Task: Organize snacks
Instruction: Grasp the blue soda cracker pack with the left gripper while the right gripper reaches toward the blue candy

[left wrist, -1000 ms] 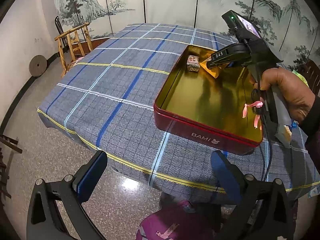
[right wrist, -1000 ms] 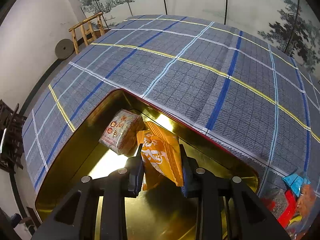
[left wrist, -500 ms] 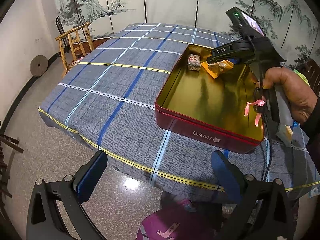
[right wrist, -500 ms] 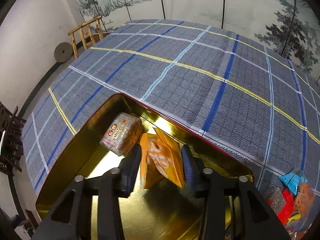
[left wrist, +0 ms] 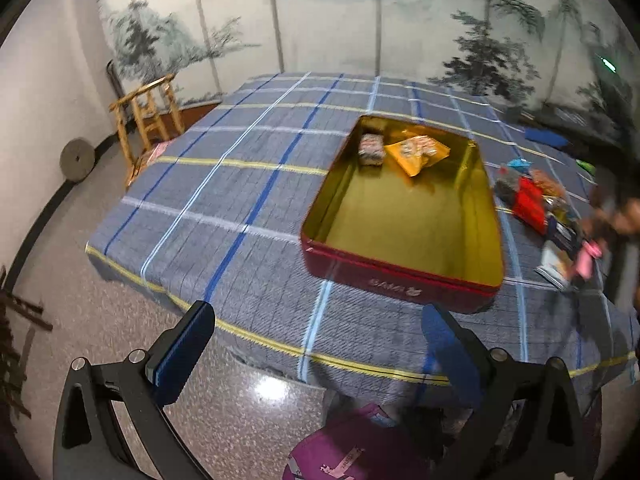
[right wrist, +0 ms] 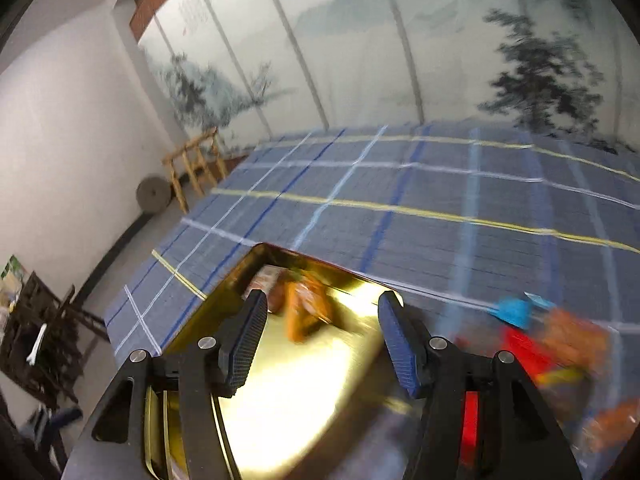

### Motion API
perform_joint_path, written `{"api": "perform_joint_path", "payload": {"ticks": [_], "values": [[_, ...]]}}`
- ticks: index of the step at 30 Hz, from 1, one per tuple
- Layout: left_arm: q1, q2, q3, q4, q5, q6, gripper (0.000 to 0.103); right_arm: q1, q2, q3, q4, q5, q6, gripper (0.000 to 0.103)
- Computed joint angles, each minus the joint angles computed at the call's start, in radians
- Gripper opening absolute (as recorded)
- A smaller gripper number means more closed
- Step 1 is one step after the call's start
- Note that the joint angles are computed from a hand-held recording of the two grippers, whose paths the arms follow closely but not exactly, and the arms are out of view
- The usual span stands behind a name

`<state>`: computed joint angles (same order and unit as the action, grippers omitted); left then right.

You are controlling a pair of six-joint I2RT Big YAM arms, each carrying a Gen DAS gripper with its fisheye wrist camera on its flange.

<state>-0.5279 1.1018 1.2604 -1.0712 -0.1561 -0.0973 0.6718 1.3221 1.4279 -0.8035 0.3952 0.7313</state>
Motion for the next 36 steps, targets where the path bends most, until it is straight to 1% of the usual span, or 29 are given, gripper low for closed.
{"api": "perform_joint_path", "payload": {"ticks": [1,3,4,5,6,7,8,9,11,12,14,15,18,20,21,23,25,27,29,31,33,34,36], "values": [[-0.010,-0.003,0.002,0.003,0.006,0.016,0.102,0.008,-0.036,-0.030,-0.007,0.027,0.012,0.059],[-0.033,-0.007,0.008,0.008,0.029,0.048,0.102,0.033,-0.139,-0.114,-0.053,0.109,0.059,0.060],[-0.045,-0.007,0.013,0.006,0.040,0.060,0.102,0.056,-0.195,-0.156,-0.118,0.177,0.107,0.060],[-0.057,-0.006,0.018,0.003,0.050,0.070,0.102,0.069,-0.226,-0.177,-0.163,0.214,0.140,0.060],[-0.069,-0.006,0.022,0.000,0.061,0.078,0.102,0.089,-0.275,-0.216,-0.235,0.262,0.201,0.060],[-0.084,-0.005,0.026,-0.002,0.077,0.089,0.102,0.098,-0.298,-0.235,-0.276,0.282,0.237,0.060],[-0.101,-0.002,0.032,-0.004,0.094,0.103,0.102,0.114,-0.337,-0.268,-0.368,0.318,0.316,0.060],[-0.116,0.005,0.043,-0.009,0.124,0.120,0.102,0.120,-0.357,-0.284,-0.420,0.330,0.359,0.060],[-0.138,0.030,0.069,-0.031,0.186,0.138,0.102,0.143,-0.415,-0.333,-0.544,0.355,0.482,0.060],[-0.153,0.054,0.094,-0.051,0.234,0.152,0.102,0.158,-0.437,-0.352,-0.587,0.367,0.526,0.060],[-0.188,0.088,0.125,-0.067,0.262,0.164,0.102,0.172,-0.470,-0.386,-0.682,0.379,0.607,0.060],[-0.206,0.106,0.140,-0.073,0.271,0.172,0.102,0.167,-0.487,-0.402,-0.700,0.377,0.618,0.060],[-0.260,0.198,0.202,-0.079,0.330,0.212,0.102,0.175,-0.541,-0.453,-0.729,0.383,0.676,0.060],[-0.292,0.255,0.240,-0.075,0.297,0.221,0.102,0.172,-0.577,-0.488,-0.736,0.379,0.710,0.060],[-0.305,0.300,0.274,-0.084,0.296,0.234,0.102,0.168,-0.584,-0.497,-0.724,0.375,0.710,0.060],[-0.324,0.375,0.340,-0.124,0.306,0.217,0.095,0.163,-0.616,-0.528,-0.694,0.367,0.710,0.060],[-0.336,0.442,0.399,-0.152,0.336,0.209,0.096,0.161,-0.634,-0.549,-0.670,0.362,0.707,0.060],[-0.354,0.522,0.467,-0.196,0.315,0.205,0.094,0.161,-0.663,-0.574,-0.646,0.358,0.707,0.060],[-0.362,0.571,0.504,-0.220,0.291,0.198,0.083,0.169,-0.687,-0.592,-0.624,0.363,0.713,0.060],[-0.370,0.612,0.537,-0.255,0.267,0.206,0.082,0.171,-0.702,-0.600,-0.607,0.362,0.705,0.060],[-0.381,0.653,0.569,-0.292,0.236,0.192,0.078,0.164,-0.721,-0.609,-0.583,0.356,0.680,0.060],[-0.383,0.661,0.571,-0.296,0.226,0.189,0.077,0.163,-0.728,-0.612,-0.576,0.354,0.672,0.061],[-0.395,0.667,0.572,-0.280,0.192,0.195,0.077,0.154,-0.746,-0.621,-0.550,0.346,0.650,0.061]]}}
